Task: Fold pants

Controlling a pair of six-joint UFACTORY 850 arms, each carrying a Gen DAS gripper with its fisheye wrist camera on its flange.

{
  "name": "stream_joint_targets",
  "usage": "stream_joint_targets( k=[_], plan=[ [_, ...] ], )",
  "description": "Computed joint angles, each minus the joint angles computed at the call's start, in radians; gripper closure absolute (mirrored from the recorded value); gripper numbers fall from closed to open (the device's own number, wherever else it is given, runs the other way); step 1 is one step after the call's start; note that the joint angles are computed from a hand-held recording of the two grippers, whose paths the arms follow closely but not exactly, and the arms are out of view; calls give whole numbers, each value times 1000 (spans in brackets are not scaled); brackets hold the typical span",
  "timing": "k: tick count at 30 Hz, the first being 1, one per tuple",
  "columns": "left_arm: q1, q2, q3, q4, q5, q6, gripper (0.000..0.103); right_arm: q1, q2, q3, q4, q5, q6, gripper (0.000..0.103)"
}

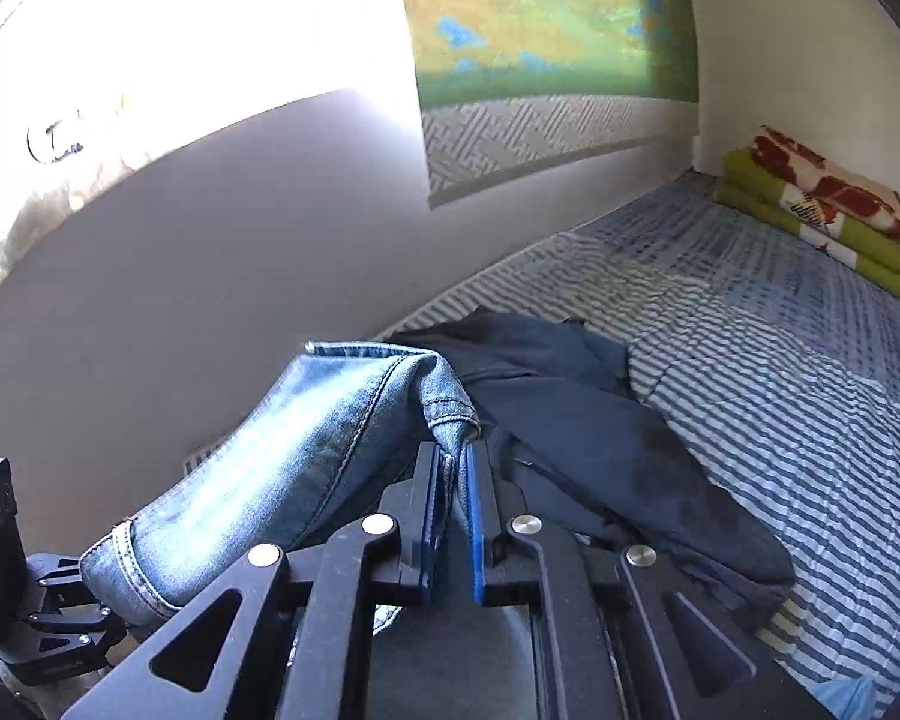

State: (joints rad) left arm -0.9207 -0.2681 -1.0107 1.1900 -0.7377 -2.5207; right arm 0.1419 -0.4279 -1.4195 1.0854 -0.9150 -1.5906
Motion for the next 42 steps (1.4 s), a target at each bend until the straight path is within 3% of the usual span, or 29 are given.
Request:
stream_joint_targets(
  k=[1,3,7,8,10,12,17,18,19,20,21,24,26,27,28,33,37,42],
  plan=[
    [14,-9,17,-13,18,-5,85,30,-17,-9,-49,47,41,80],
    [38,-19,49,0,71,-42,85,37,-36,-8,-67,67,73,80],
    [60,-34,87,81,115,-143,82,-38,-61,28,-96,-46,38,71],
    [62,-35,90,80,115,-144,78,-55,-52,54,-106,-47,11,69],
    [66,-43,94,90,112,-149,49,-95,-52,103,-133,-40,-50,61],
    [71,-56,90,103,99,-155,35,-118,-56,150,-165,-1,-102,59],
    [132,-101,72,94,162,-111,34,-117,-65,245,-249,142,-189,59],
    [147,-109,74,101,186,-121,36,-111,-63,263,-242,178,-214,59],
    [158,-112,81,129,211,-156,47,-112,-52,290,-231,201,-247,59],
    [168,-115,89,172,238,-202,61,-105,-54,296,-232,212,-253,59],
    [176,-119,89,178,255,-207,89,-100,-58,298,-241,213,-247,59],
    [163,-117,91,203,231,-232,94,-100,-45,320,-243,208,-289,60],
    [143,-109,89,205,207,-231,94,-110,-27,342,-226,220,-335,82],
    [132,-105,87,203,192,-227,94,-114,-20,349,-221,239,-337,98],
    [121,-96,88,199,178,-227,95,-122,-14,355,-209,238,-346,100],
    [64,-46,84,204,85,-242,95,-193,48,379,-101,173,-417,101],
    [-4,8,82,210,-34,-261,95,-248,130,398,9,124,-439,101],
    [-98,102,83,271,-189,-305,100,-359,192,355,90,-14,-424,101]
  ],
)
